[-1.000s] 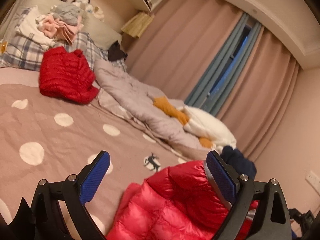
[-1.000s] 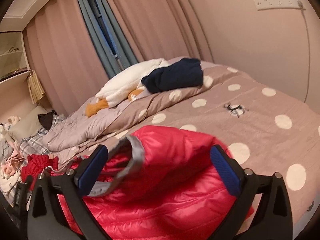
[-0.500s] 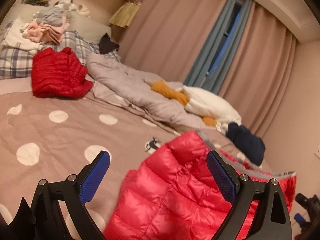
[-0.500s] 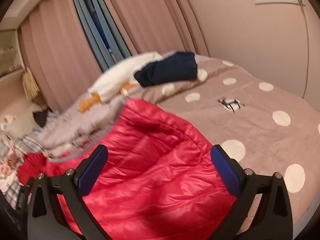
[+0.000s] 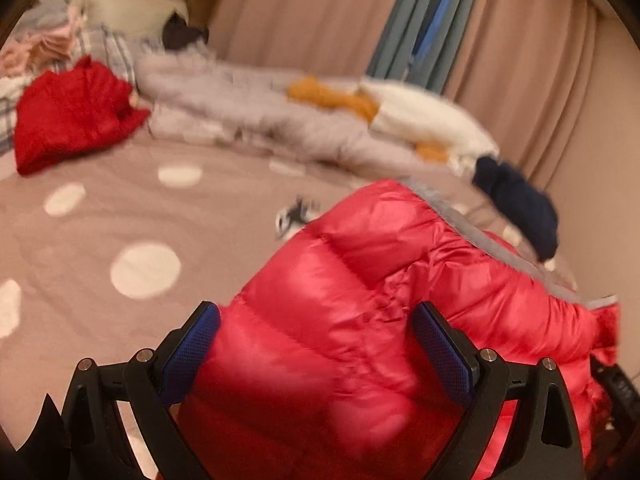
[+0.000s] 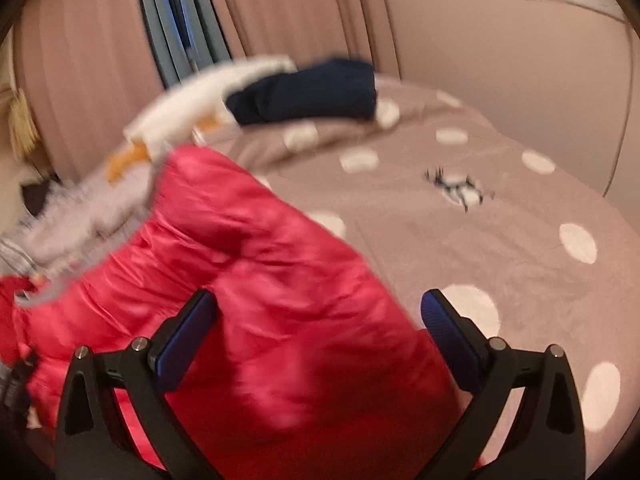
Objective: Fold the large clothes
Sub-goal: 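Press both tools onto the folded jacket to flatten it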
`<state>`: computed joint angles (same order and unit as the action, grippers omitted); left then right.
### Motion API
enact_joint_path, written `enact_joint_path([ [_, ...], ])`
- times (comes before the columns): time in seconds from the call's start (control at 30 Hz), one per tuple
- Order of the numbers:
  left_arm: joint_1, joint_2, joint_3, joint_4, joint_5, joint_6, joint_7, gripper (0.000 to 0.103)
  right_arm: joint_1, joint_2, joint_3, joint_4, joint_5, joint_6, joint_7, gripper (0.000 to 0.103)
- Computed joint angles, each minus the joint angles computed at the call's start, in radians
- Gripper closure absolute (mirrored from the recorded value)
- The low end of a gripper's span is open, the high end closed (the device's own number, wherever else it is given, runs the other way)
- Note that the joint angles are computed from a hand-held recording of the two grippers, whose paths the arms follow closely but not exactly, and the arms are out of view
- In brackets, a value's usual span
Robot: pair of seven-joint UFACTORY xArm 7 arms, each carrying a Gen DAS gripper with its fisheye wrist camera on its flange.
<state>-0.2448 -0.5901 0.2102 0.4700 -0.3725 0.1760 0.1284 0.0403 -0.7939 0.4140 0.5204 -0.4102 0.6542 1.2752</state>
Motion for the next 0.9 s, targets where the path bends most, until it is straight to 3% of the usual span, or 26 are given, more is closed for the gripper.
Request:
enact_joint_path([
  [0.1, -0.118, 0.051, 0.122, 0.026, -0.101, 0.036, 0.069, 0.002, 0.06, 0.093, -0.158, -0.108, 0.117, -0.191, -0.048, 0.0],
  [0.17, -0.181, 0.049, 0.181, 0.022, -0.185, 0.018, 0.132, 0.002, 0.029, 0.086, -0.168, -0.173, 0.155, -0.307, -0.023, 0.0],
  [0.2, -0.171, 0.048, 0.164, 0.013, -0.195, 0.004, 0.137, 0.002, 0.013, 0.082, -0.15, -0.174, 0.16, -0.309, -0.021, 0.0],
  [0.33, 0.002, 0.059, -0.043, -0.023, -0.09, -0.042, 0.024, 0.001, -0.033, 0.091, -0.053, -0.121, 0.132, -0.209, -0.002, 0.0],
  [0.37, 0.015, 0.06, -0.059, -0.028, -0.07, -0.051, 0.006, 0.001, -0.037, 0.098, -0.051, -0.117, 0.125, -0.205, 0.0, 0.0],
  [0.53, -0.066, 0.081, 0.033, -0.011, -0.071, -0.065, 0.023, 0.001, -0.036, 0.106, -0.067, -0.124, 0.112, -0.227, 0.002, 0.0],
  [0.9, -0.074, 0.081, 0.044, -0.012, -0.057, -0.073, 0.017, 0.001, -0.054, 0.105, -0.046, -0.126, 0.079, -0.239, 0.04, 0.0],
])
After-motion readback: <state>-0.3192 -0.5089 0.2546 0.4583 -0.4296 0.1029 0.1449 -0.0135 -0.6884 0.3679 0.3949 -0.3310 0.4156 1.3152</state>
